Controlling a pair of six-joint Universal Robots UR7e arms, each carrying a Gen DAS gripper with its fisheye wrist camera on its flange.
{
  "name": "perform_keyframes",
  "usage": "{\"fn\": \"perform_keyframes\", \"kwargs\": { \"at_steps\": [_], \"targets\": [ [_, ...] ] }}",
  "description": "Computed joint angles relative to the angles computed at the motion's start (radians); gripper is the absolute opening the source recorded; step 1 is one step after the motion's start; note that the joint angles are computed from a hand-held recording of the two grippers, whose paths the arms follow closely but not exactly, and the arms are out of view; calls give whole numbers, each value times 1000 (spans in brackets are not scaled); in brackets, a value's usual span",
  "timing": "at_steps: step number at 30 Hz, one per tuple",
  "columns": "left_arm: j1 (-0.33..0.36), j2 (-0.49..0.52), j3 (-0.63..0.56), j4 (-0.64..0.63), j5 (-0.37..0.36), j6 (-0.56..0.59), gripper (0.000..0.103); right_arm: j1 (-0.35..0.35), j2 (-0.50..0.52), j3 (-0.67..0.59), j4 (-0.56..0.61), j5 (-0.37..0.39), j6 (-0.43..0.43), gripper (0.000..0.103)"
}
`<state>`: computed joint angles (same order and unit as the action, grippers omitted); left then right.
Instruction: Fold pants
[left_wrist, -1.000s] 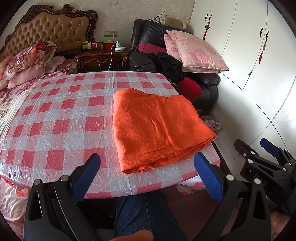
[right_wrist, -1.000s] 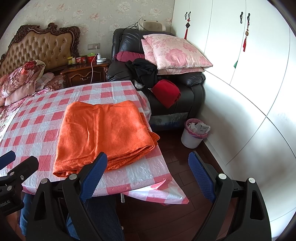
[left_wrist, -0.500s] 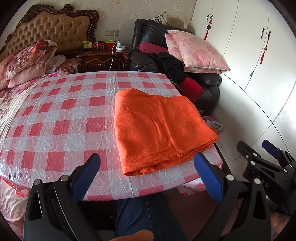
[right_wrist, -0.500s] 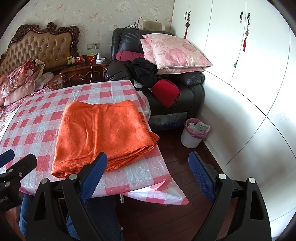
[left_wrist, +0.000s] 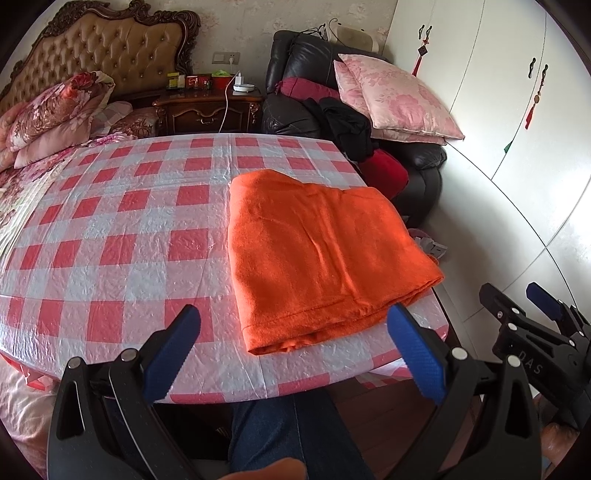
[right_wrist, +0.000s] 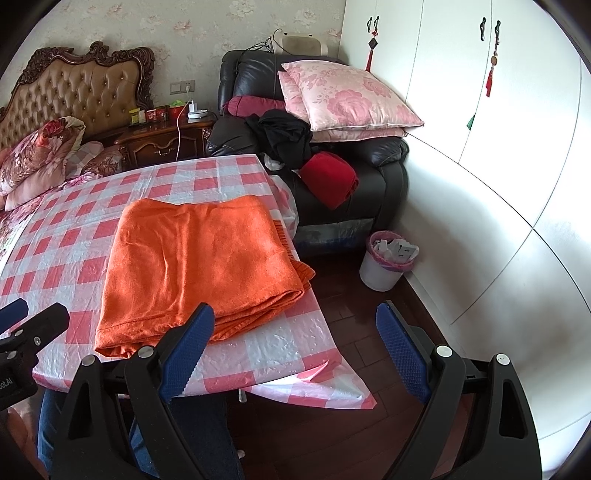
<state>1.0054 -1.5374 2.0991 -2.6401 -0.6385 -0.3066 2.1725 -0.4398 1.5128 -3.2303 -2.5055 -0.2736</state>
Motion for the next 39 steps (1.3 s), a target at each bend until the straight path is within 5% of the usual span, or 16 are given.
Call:
{"fn": "perform_keyframes", "kwargs": {
  "at_steps": [26, 29, 39],
  "targets": [
    [-11, -6, 10, -5, -3, 11, 101, 4, -1, -2, 8, 1, 4, 86],
    [-28, -11, 42, -105, 6, 69, 101, 4, 0, -2, 5, -1, 2, 86],
    [-25, -47, 39, -106, -64, 116, 101, 4, 1, -1, 5, -2, 5, 86]
  ]
}}
